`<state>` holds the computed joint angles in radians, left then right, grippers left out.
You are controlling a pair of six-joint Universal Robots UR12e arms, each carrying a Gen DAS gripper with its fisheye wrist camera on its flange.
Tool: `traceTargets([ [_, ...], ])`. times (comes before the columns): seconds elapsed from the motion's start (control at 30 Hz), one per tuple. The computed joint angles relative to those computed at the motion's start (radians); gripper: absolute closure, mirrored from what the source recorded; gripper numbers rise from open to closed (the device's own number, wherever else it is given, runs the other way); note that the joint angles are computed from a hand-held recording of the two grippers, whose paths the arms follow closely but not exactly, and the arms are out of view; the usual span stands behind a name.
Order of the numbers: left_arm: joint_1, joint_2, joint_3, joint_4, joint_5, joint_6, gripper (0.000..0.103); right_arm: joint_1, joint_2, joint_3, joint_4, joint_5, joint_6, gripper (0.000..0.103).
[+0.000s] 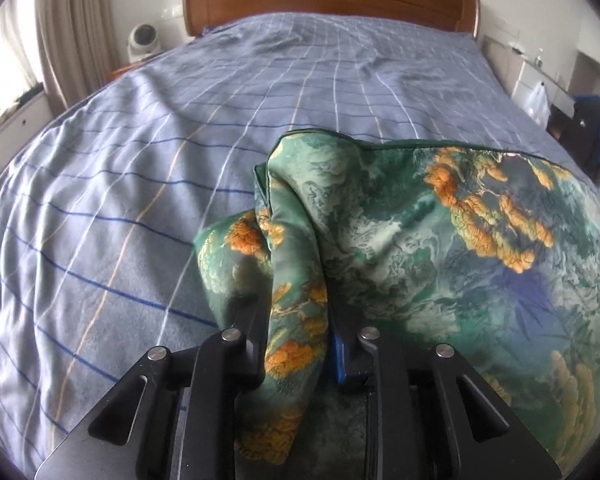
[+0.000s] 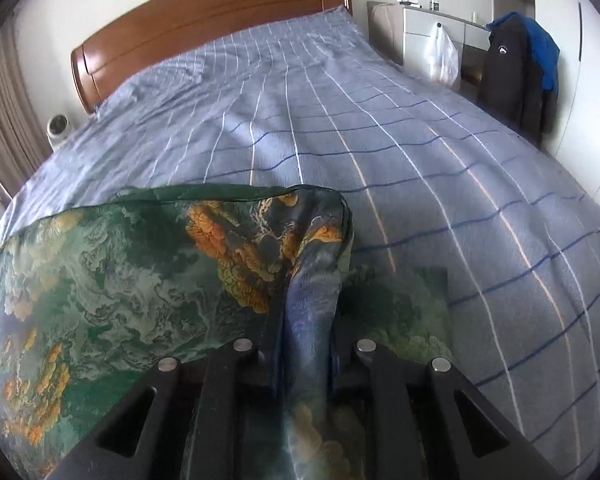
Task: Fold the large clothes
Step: 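Lift the hem with both tools and fold it over toward the collar, then open both tools and lift them off the folded jacket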
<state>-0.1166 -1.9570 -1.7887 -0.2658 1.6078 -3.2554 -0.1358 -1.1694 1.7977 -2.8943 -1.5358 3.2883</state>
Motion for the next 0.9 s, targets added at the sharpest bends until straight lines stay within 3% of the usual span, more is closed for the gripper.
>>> traceTargets([
  [0.07, 0.001, -0.006, 0.004, 0.005, 0.006, -0.016, 0.072, -0.007, 0.000, 0.009, -0.011, 0.014, 0.008, 0.084],
  [0.2, 0.008, -0.013, 0.006, 0.014, 0.024, -0.060, 0.041, -0.009, -0.006, 0.031, -0.067, 0.033, 0.037, 0.074],
  [0.23, 0.012, -0.003, 0.003, 0.002, 0.024, -0.080, 0.025, -0.013, -0.013, 0.045, -0.086, 0.040, 0.049, 0.064],
  [0.27, 0.013, 0.004, 0.002, -0.010, 0.033, -0.095, 0.018, -0.019, -0.025, 0.064, -0.112, 0.045, 0.059, 0.054],
  [0.3, 0.016, 0.016, -0.004, -0.011, 0.036, -0.106, 0.010, -0.014, -0.031, 0.069, -0.142, 0.032, 0.080, 0.022],
  [0.33, 0.022, 0.036, -0.024, 0.016, 0.022, -0.109, 0.010, -0.004, -0.045, 0.082, -0.180, -0.010, 0.105, 0.000],
  [0.4, 0.028, 0.073, -0.057, 0.041, 0.014, -0.095, 0.010, 0.007, -0.085, 0.127, -0.273, -0.087, 0.121, 0.000],
  [0.5, 0.027, 0.136, -0.112, 0.054, 0.028, -0.075, 0.009, 0.026, -0.160, 0.197, -0.351, -0.137, 0.080, 0.000],
  [0.67, 0.017, 0.237, -0.207, 0.034, 0.014, -0.066, 0.007, 0.042, -0.290, 0.350, -0.437, -0.017, 0.046, 0.000],
  [0.9, -0.039, 0.329, -0.304, 0.031, 0.023, -0.006, 0.006, 0.098, -0.380, 0.513, -0.441, -0.001, -0.001, 0.000],
])
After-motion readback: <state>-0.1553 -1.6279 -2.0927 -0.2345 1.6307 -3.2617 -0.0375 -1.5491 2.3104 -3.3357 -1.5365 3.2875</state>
